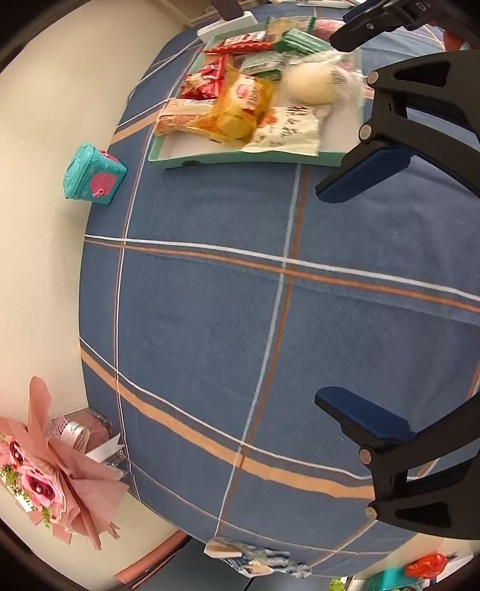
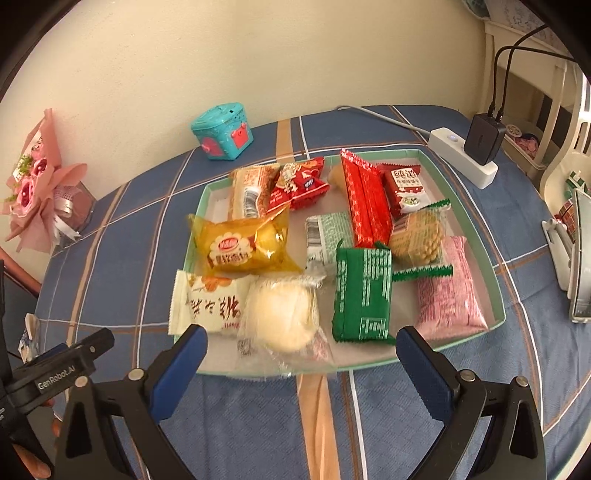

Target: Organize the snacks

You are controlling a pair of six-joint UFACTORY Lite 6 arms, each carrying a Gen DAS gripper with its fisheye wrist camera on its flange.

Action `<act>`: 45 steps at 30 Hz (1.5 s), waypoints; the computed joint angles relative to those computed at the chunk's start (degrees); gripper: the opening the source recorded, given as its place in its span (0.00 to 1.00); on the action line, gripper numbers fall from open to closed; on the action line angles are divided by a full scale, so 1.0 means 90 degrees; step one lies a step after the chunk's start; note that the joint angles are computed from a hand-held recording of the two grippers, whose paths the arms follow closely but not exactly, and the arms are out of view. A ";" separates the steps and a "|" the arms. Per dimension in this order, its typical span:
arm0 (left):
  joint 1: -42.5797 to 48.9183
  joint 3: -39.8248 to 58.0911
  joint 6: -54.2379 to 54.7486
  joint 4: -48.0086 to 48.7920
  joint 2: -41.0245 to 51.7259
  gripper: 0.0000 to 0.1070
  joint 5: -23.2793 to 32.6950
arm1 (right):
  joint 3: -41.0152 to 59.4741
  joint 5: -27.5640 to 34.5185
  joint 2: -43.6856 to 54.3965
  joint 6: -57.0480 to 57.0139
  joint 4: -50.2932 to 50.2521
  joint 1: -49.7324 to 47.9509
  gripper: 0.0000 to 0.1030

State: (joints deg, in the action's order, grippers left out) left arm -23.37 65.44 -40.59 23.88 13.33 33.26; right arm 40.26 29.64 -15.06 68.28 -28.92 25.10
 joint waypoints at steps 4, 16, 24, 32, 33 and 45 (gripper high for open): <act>-0.0039 -0.0500 0.0042 -0.0028 -0.0458 0.93 0.0003 | -0.0242 0.0243 -0.0325 0.0383 -0.0150 0.0333 1.00; -0.0261 -0.1766 -0.0145 0.0162 -0.1983 0.93 0.0015 | -0.0583 0.0981 -0.0879 0.1345 -0.0462 0.1570 1.00; -0.0318 -0.2234 -0.0208 0.0262 -0.2593 0.93 0.0075 | -0.0587 0.1472 -0.1111 0.1913 -0.0746 0.2232 1.00; -0.0201 -0.2402 -0.0173 0.0167 -0.2943 0.93 0.0056 | -0.0518 0.1621 -0.1131 0.1997 -0.0837 0.2341 1.00; -0.0186 -0.2409 -0.0142 0.0146 -0.2953 0.93 0.0031 | -0.0512 0.1641 -0.1136 0.2002 -0.0853 0.2349 1.00; -0.0261 -0.2359 -0.0319 0.0347 -0.2954 0.93 0.0072 | -0.0469 0.1617 -0.1077 0.1882 -0.0857 0.2288 1.00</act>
State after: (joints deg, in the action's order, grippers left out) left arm -25.73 44.21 -43.45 27.00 -13.26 33.91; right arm 36.04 44.19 -24.75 85.22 -36.64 45.69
